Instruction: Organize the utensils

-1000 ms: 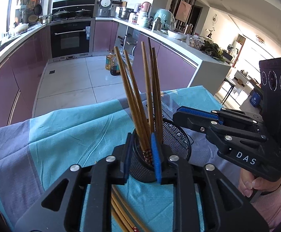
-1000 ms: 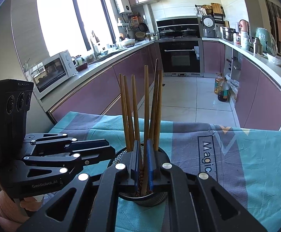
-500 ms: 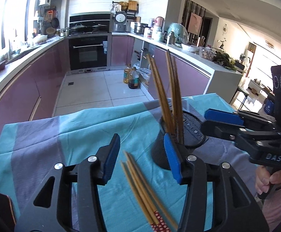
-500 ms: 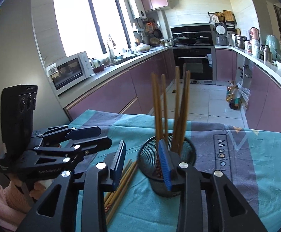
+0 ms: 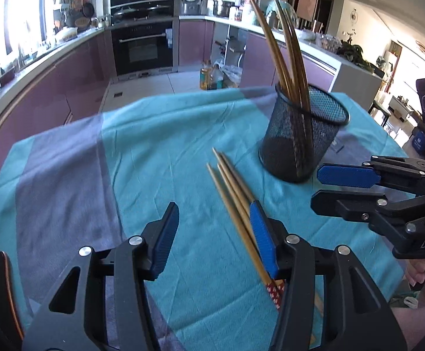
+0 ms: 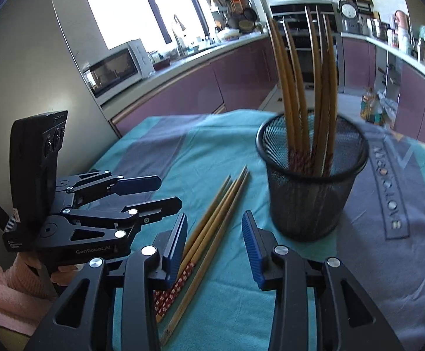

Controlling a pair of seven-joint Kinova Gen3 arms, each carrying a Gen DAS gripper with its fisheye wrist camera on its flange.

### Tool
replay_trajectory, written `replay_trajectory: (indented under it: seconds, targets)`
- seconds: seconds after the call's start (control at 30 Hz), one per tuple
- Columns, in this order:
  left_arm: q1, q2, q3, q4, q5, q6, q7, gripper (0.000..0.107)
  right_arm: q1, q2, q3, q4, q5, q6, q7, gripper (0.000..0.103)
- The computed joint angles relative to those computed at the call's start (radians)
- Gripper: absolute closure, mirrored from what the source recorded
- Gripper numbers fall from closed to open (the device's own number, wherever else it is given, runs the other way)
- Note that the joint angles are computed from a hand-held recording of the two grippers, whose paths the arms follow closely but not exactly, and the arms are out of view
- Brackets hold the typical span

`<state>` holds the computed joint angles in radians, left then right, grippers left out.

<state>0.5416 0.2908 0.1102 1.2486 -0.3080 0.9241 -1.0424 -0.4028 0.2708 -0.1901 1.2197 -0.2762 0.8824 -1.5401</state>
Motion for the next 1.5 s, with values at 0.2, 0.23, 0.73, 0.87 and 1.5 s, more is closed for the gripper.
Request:
replay_trajectory:
  seconds: [0.2,0.23,0.73,0.87,1.5]
  targets:
    - [-0.001,0.026,0.006,0.005,0.031,0.015,-0.004,0.058,-0.016,0.015,0.003,0.013,0.013,0.010,-0.035,0.066]
    - [-0.002,0.027,0.006,0.009,0.037,0.012,-0.006,0.058,-0.015,0.017,0.002,0.017,0.011,0.010,-0.035,0.066]
    - [0.016,0.068,-0.004,-0.018,0.060,0.028,-0.009,0.060,-0.049,0.031,0.005,0.021,0.061,0.013,-0.089,0.066]
    - [0.019,0.071,-0.006,-0.018,0.056,0.027,-0.009,0.060,-0.061,0.033,0.008,0.019,0.084,0.012,-0.099,0.066]
    - [0.032,0.093,-0.016,-0.044,0.030,0.043,-0.039,0.081,-0.162,0.089,0.041,-0.051,0.251,0.045,-0.208,0.067]
